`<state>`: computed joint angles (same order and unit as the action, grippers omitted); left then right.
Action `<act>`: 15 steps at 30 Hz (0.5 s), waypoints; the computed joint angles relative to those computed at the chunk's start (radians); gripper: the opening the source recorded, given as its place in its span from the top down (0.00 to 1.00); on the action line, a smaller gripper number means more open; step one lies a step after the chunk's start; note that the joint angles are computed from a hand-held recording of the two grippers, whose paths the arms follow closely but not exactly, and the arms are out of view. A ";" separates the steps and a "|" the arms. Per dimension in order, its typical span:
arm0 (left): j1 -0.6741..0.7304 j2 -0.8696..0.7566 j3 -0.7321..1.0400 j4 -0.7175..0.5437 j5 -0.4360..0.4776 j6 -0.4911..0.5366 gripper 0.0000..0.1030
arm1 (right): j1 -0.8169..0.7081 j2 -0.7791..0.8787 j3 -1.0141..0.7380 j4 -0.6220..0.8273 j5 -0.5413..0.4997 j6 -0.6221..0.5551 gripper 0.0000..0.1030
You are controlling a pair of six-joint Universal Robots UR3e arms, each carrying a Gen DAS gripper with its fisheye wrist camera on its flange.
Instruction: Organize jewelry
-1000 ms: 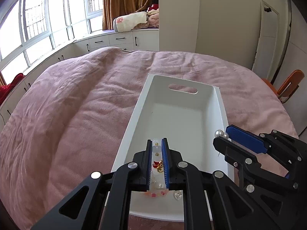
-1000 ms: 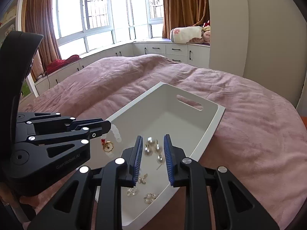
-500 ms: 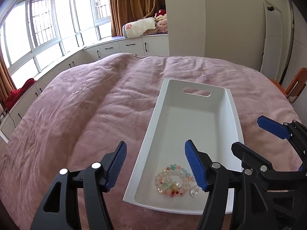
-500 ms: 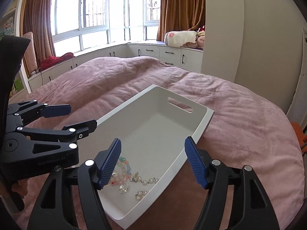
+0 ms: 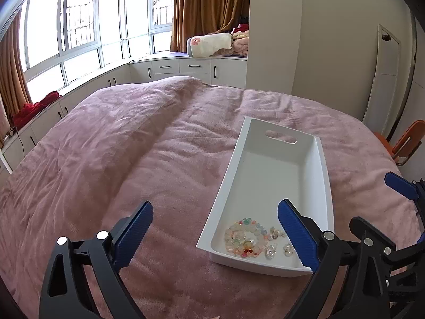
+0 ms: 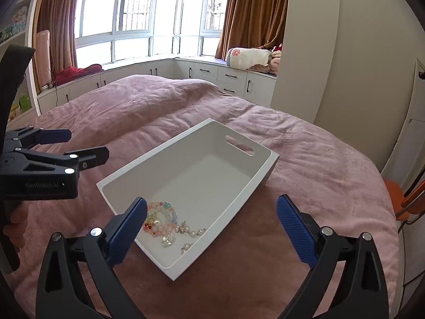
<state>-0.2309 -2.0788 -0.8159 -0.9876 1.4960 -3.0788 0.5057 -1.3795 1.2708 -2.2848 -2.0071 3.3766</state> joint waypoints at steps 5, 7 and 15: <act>-0.009 0.073 -0.095 0.030 0.029 0.021 0.03 | 0.021 -0.015 0.006 0.041 0.002 0.049 0.05; 0.000 0.120 -0.171 0.071 0.017 0.011 0.03 | 0.034 -0.015 0.008 0.045 0.002 0.069 0.05; -0.009 0.214 -0.363 0.220 0.095 -0.018 0.03 | 0.064 -0.013 0.024 0.017 -0.005 0.128 0.05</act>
